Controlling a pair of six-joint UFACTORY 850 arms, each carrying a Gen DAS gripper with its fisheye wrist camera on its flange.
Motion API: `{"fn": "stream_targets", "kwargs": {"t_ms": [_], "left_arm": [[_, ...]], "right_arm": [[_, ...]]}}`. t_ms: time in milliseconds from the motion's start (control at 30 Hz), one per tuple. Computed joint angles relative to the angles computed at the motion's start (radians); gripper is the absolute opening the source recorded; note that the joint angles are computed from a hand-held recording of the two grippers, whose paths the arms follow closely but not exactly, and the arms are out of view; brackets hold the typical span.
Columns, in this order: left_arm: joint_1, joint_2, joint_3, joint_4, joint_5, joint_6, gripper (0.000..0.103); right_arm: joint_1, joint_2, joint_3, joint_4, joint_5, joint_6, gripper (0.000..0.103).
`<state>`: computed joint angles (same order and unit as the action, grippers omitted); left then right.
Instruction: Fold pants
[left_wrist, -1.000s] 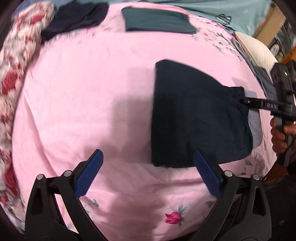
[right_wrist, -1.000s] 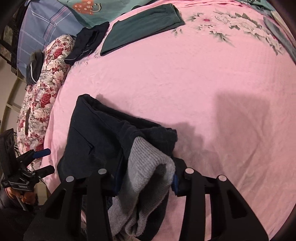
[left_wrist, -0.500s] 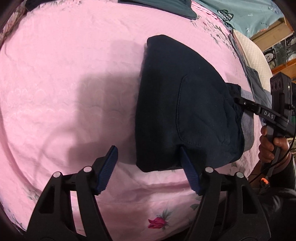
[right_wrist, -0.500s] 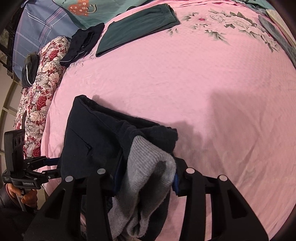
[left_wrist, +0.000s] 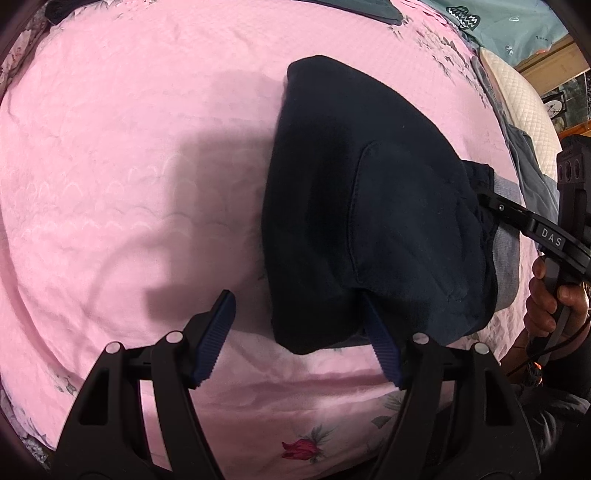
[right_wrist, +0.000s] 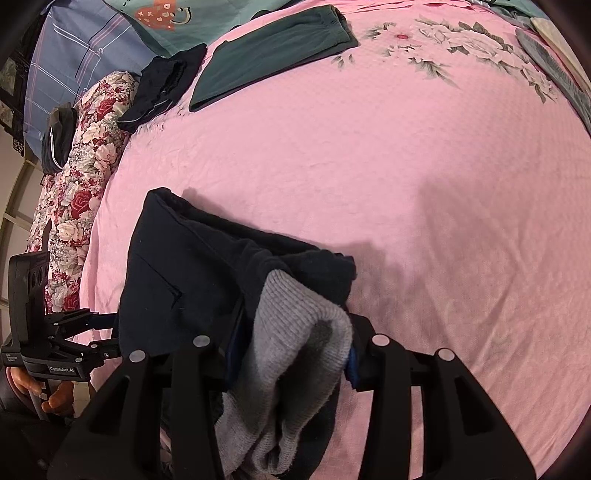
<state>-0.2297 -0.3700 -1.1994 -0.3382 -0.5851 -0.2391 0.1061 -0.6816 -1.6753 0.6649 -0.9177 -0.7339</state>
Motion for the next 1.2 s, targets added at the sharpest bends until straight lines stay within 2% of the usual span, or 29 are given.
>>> {"fn": "stream_targets", "kwargs": {"t_ms": [100, 267, 300, 367, 400, 433, 533, 600, 667, 700, 733, 800, 967, 1000, 1033, 1067, 1200], "left_arm": [[-0.004, -0.016, -0.016, 0.061, -0.021, -0.07, 0.087], [-0.013, -0.026, -0.031, 0.093, -0.027, -0.112, 0.087], [-0.014, -0.026, -0.031, 0.091, -0.024, -0.112, 0.084], [-0.014, -0.022, -0.027, 0.055, -0.013, -0.079, 0.072], [-0.011, -0.017, -0.022, 0.005, -0.004, -0.031, 0.053], [-0.011, -0.013, -0.021, -0.046, 0.003, 0.011, 0.043], [-0.03, -0.014, -0.034, 0.013, 0.013, -0.037, 0.041], [-0.036, -0.017, -0.039, 0.035, 0.012, -0.074, 0.042], [-0.032, -0.027, -0.049, 0.052, -0.003, -0.116, 0.056], [-0.027, -0.03, -0.049, 0.057, -0.01, -0.137, 0.067], [-0.019, -0.025, -0.038, 0.042, -0.008, -0.13, 0.074], [0.0, 0.001, 0.004, -0.023, 0.015, -0.063, 0.073], [0.001, 0.001, 0.007, -0.023, 0.014, -0.054, 0.071], [0.003, 0.0, 0.005, -0.048, 0.015, -0.032, 0.064], [0.007, 0.0, 0.006, -0.114, 0.016, 0.022, 0.046], [0.008, -0.002, 0.0, -0.147, 0.014, 0.041, 0.041], [-0.01, -0.006, -0.011, -0.1, 0.02, -0.004, 0.041]], "right_arm": [[0.001, -0.001, 0.0, -0.001, -0.003, 0.002, 0.044], [-0.003, -0.016, -0.018, -0.002, -0.027, -0.011, 0.045], [-0.004, -0.02, -0.023, 0.0, -0.034, -0.012, 0.045], [-0.005, -0.025, -0.029, 0.003, -0.043, -0.018, 0.045], [-0.006, -0.028, -0.033, 0.006, -0.048, -0.021, 0.046], [-0.007, -0.031, -0.038, 0.009, -0.055, -0.027, 0.046], [-0.011, -0.043, -0.051, 0.015, -0.073, -0.04, 0.046], [-0.013, -0.049, -0.058, 0.019, -0.085, -0.048, 0.046], [-0.014, -0.054, -0.065, 0.021, -0.095, -0.055, 0.046], [-0.015, -0.055, -0.067, 0.023, -0.099, -0.059, 0.046], [-0.016, -0.056, -0.068, 0.023, -0.103, -0.062, 0.046], [-0.018, -0.06, -0.073, 0.03, -0.112, -0.072, 0.047], [-0.02, -0.071, -0.085, 0.036, -0.128, -0.081, 0.047], [-0.021, -0.073, -0.087, 0.038, -0.13, -0.082, 0.047], [-0.022, -0.073, -0.086, 0.042, -0.132, -0.084, 0.047], [-0.024, -0.073, -0.086, 0.045, -0.134, -0.087, 0.047], [-0.026, -0.075, -0.085, 0.051, -0.135, -0.091, 0.047]]}}
